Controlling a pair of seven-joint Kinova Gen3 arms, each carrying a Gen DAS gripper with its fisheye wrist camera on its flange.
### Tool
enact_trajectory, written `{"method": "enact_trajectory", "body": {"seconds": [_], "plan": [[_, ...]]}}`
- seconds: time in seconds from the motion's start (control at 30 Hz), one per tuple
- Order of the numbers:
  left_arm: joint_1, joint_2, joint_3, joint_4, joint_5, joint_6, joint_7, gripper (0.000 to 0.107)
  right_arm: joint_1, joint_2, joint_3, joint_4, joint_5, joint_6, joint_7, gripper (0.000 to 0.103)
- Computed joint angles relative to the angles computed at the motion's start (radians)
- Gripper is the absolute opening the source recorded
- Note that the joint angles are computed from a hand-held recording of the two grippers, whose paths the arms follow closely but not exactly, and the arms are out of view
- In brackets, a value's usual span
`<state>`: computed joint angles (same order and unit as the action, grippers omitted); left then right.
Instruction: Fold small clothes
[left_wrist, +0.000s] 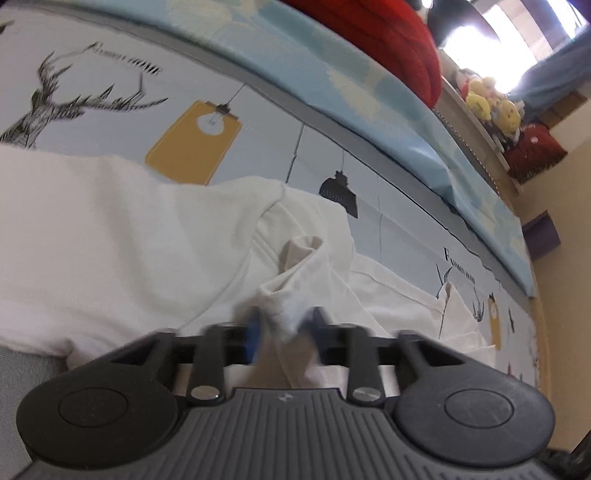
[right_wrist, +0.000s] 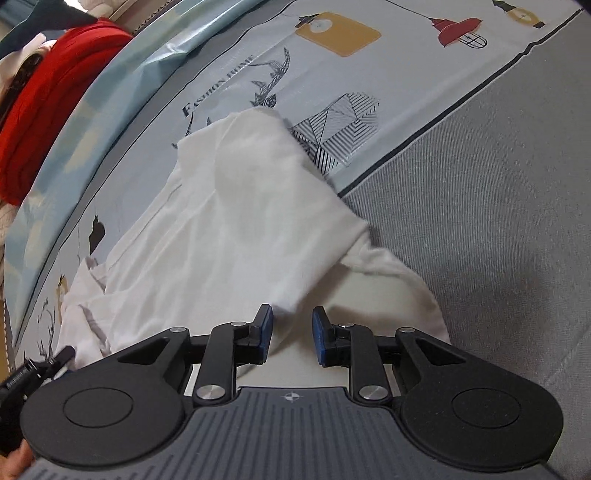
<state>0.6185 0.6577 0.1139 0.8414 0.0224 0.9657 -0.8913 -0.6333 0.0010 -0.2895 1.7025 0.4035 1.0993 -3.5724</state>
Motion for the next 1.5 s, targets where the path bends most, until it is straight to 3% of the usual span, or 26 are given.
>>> {"method": "enact_trajectory", "body": {"seconds": [0.13,0.23,0.3,0.4,0.43,0.5,0.6,0.7,0.8,0.9,0.97,1.0,1.03,1.07,1.1,1.2,1.27,1.33,1.4,1.47,1.5], "plan": [[0.019,-0.081,0.009,0.076,-0.094,-0.112,-0.013,0.006,0.123,0.020,-0.111,-0.031,-0.002,0.036,-0.009,0.025],[0.021,-0.180,0.018,0.147,-0.203,-0.162,0.082,0.006,0.161,0.028,-0.154,-0.036,0.021,0.046,-0.048,0.025],[-0.017,-0.212,0.055,0.183,-0.213,-0.114,0.138,0.007,0.155,0.028,-0.150,-0.037,0.030,0.042,-0.068,0.027],[-0.094,-0.199,0.097,0.192,-0.118,0.008,0.127,0.012,0.148,0.027,-0.136,-0.032,0.018,0.024,-0.098,0.028],[-0.102,-0.185,0.085,0.175,-0.081,0.048,0.119,0.020,0.146,0.033,-0.134,-0.039,0.012,0.037,-0.103,0.028],[-0.080,-0.159,0.019,0.130,-0.044,0.117,0.106,0.021,0.155,0.039,-0.145,-0.040,0.013,0.049,-0.139,0.028],[-0.061,-0.135,-0.022,0.096,-0.068,0.132,0.107,0.028,0.159,0.029,-0.138,-0.017,-0.002,0.026,-0.181,0.028],[-0.057,-0.102,-0.042,0.051,-0.059,0.161,0.099,0.029,0.153,0.021,-0.135,-0.008,0.007,0.025,-0.199,0.028],[-0.020,-0.067,-0.142,0.014,0.028,0.201,0.033,0.029,0.152,0.014,-0.143,0.008,0.024,0.022,-0.255,0.028],[-0.006,-0.040,-0.171,-0.019,0.055,0.233,-0.011,0.029,0.170,-0.003,-0.146,0.023,0.018,0.004,-0.277,0.028],[0.013,-0.025,-0.187,-0.041,0.046,0.256,-0.025,0.028,0.174,-0.013,-0.142,0.035,0.020,-0.020,-0.293,0.028],[0.021,-0.018,-0.193,-0.054,0.039,0.272,-0.036,0.019,0.171,-0.021,-0.133,0.042,0.020,-0.036,-0.294,0.025],[0.027,-0.010,-0.193,-0.071,0.027,0.290,-0.043,0.003,0.182,-0.029,-0.141,0.049,0.023,-0.051,-0.302,0.013],[0.041,-0.010,-0.203,-0.078,0.011,0.295,-0.049,0.003,0.198,-0.035,-0.159,0.052,0.031,-0.054,-0.318,0.003],[0.056,-0.020,-0.215,-0.071,-0.003,0.284,-0.049,0.003,0.201,-0.038,-0.169,0.051,0.045,-0.045,-0.337,0.001],[0.090,-0.081,-0.211,-0.014,-0.065,0.203,-0.044,0.002,0.186,-0.049,-0.192,0.032,0.116,0.003,-0.360,0.000],[0.116,-0.083,-0.227,-0.022,-0.091,0.210,-0.062,0.003,0.193,-0.050,-0.219,-0.013,0.137,0.061,-0.303,0.000],[0.099,-0.042,-0.217,-0.057,-0.081,0.279,-0.065,0.003,0.176,-0.052,-0.180,-0.032,0.095,0.083,-0.222,0.001],[0.064,-0.009,-0.188,-0.075,-0.067,0.344,-0.035,0.004,0.118,-0.025,-0.088,-0.023,0.014,0.071,-0.182,0.005],[0.079,-0.023,-0.216,-0.081,-0.056,0.344,-0.027,0.004,0.056,-0.004,-0.006,-0.014,-0.068,0.083,-0.197,0.005],[0.095,-0.038,-0.229,-0.075,-0.063,0.320,-0.045,0.009,0.039,-0.007,0.019,-0.023,-0.097,0.113,-0.190,0.005]]}}
